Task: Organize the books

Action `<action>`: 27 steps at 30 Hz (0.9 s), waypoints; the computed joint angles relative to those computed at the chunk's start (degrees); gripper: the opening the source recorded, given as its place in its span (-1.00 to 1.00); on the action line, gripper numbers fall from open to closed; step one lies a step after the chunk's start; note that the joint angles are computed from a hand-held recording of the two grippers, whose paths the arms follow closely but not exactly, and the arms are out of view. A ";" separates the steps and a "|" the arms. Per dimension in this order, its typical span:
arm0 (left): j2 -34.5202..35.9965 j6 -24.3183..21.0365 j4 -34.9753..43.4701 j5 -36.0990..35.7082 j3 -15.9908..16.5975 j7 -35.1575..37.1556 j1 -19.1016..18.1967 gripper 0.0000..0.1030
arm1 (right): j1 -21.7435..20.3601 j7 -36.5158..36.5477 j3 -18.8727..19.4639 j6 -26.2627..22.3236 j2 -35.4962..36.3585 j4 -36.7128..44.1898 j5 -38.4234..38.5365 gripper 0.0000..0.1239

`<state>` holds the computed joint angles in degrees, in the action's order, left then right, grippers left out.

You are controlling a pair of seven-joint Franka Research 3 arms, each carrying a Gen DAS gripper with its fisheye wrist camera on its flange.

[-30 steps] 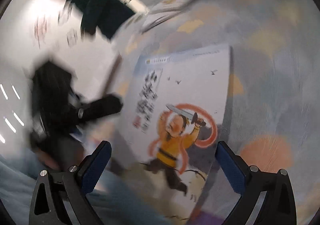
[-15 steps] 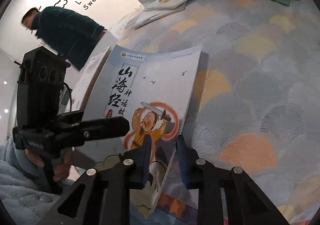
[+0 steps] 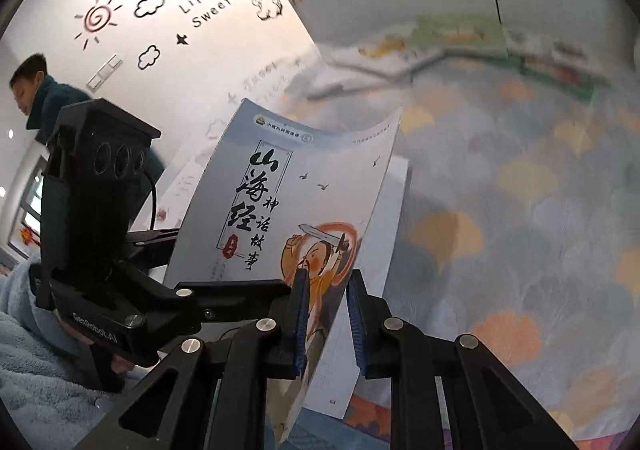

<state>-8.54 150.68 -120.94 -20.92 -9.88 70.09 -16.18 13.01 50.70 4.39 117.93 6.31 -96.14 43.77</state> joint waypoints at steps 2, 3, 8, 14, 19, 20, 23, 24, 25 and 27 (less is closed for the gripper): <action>-1.79 -0.27 -0.70 -2.82 1.19 2.52 -0.16 0.64 | 0.34 0.15 0.37 1.07 -0.43 0.24 1.57 -0.68; -2.64 -0.65 -1.03 -3.86 1.78 3.38 -0.14 0.64 | 0.75 -0.15 0.70 2.17 -1.02 0.12 2.14 -0.68; -8.01 -4.32 -3.34 -5.06 4.76 5.84 1.29 0.64 | 3.98 -0.87 2.51 6.96 -0.75 1.89 1.32 -0.68; -14.67 -8.94 -7.16 -2.70 9.24 8.91 3.96 0.64 | 8.08 1.34 4.98 11.03 2.58 6.00 2.25 -0.68; -15.04 -17.57 -5.38 4.34 11.36 12.48 8.78 0.64 | 14.25 10.92 6.73 15.81 9.01 12.64 -6.57 -0.68; -14.83 -18.84 -4.99 5.23 11.53 13.31 9.55 0.64 | 15.69 13.38 6.76 16.94 10.12 13.69 -9.47 -0.69; -13.92 -21.75 -4.83 6.23 12.26 15.17 11.85 0.64 | 18.77 20.89 6.96 17.59 14.04 17.46 -15.13 -0.69; -13.60 -22.34 -5.07 6.67 12.22 15.25 12.65 0.64 | 19.48 23.61 6.88 16.85 15.46 18.93 -16.44 -0.69; -13.21 -22.91 -5.39 8.13 11.78 14.65 13.77 0.64 | 19.95 25.72 6.88 16.37 16.62 19.81 -17.33 -0.69; -12.42 -23.39 -5.96 12.59 10.18 12.02 16.03 0.64 | 21.21 29.09 6.43 15.84 17.90 20.41 -20.39 -0.69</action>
